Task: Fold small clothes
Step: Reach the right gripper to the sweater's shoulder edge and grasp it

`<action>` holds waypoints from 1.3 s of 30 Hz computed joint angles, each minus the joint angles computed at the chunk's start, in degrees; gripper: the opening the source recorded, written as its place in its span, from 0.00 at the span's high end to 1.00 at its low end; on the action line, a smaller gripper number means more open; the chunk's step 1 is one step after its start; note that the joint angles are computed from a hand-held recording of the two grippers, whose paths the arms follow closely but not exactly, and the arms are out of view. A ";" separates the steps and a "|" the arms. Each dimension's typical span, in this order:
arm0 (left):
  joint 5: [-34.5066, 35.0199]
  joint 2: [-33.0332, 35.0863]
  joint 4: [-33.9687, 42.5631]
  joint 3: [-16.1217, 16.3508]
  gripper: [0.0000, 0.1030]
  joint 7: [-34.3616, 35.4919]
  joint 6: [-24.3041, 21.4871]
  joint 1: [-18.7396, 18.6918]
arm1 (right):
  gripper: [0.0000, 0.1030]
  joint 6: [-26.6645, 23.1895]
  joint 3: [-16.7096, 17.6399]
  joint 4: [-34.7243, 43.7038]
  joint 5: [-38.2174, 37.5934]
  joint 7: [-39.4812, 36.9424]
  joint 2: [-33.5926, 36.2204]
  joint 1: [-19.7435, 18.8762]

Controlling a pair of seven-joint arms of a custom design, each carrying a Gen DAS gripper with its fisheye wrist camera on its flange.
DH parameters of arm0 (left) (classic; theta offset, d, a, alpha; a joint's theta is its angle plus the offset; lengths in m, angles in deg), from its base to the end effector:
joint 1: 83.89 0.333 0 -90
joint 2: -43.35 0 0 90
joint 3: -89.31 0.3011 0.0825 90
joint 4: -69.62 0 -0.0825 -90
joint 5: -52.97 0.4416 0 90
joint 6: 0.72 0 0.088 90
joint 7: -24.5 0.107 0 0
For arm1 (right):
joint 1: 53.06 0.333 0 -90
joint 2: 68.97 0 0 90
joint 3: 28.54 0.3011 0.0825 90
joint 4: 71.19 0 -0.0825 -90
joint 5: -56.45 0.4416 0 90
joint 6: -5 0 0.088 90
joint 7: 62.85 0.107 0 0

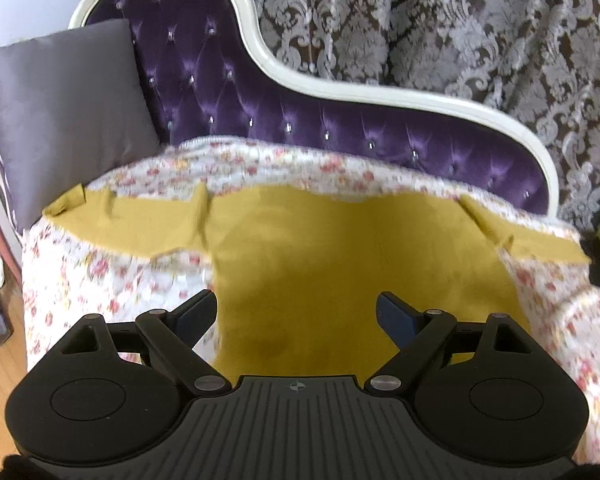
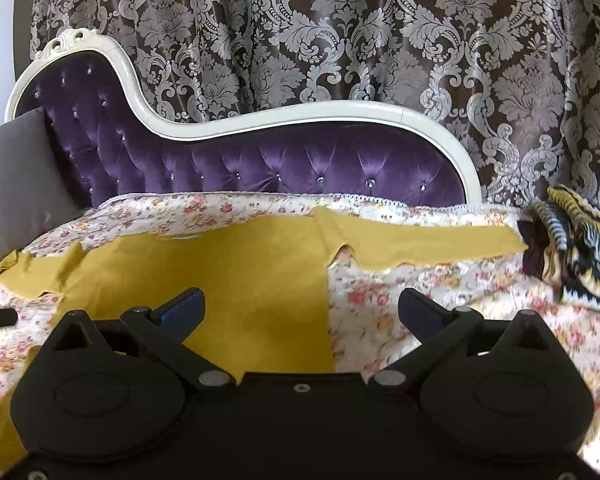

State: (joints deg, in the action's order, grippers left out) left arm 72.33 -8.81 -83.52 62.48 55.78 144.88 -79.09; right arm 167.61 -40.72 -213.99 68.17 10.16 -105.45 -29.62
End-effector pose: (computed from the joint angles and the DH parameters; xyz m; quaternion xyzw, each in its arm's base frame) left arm 0.3855 -0.1652 0.5269 -0.7597 0.4747 -0.2715 0.3519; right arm 0.4713 0.0704 0.5836 -0.7086 0.5205 -0.2465 0.4077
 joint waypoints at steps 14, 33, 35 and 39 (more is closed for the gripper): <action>0.68 12.78 5.92 3.53 0.21 0.85 1.72 2.96 | 0.01 -3.61 -4.79 14.49 13.31 -9.82 19.01 -0.58; 4.28 20.32 7.53 5.27 0.25 0.38 -2.15 1.68 | 0.18 -9.35 1.04 46.48 2.50 17.77 53.55 -16.87; 4.37 20.52 7.61 5.62 0.25 -0.07 -3.00 1.11 | 0.18 -10.97 1.32 49.09 0.68 20.90 56.03 -18.04; 4.75 19.93 7.10 6.08 0.25 -0.73 -3.63 0.36 | 0.17 -8.99 3.36 50.84 -2.05 23.01 58.10 -20.31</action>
State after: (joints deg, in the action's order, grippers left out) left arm 77.09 11.12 -76.43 68.56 55.05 141.25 -78.73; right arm 158.63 -37.36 -163.15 66.13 33.17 -47.34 -49.93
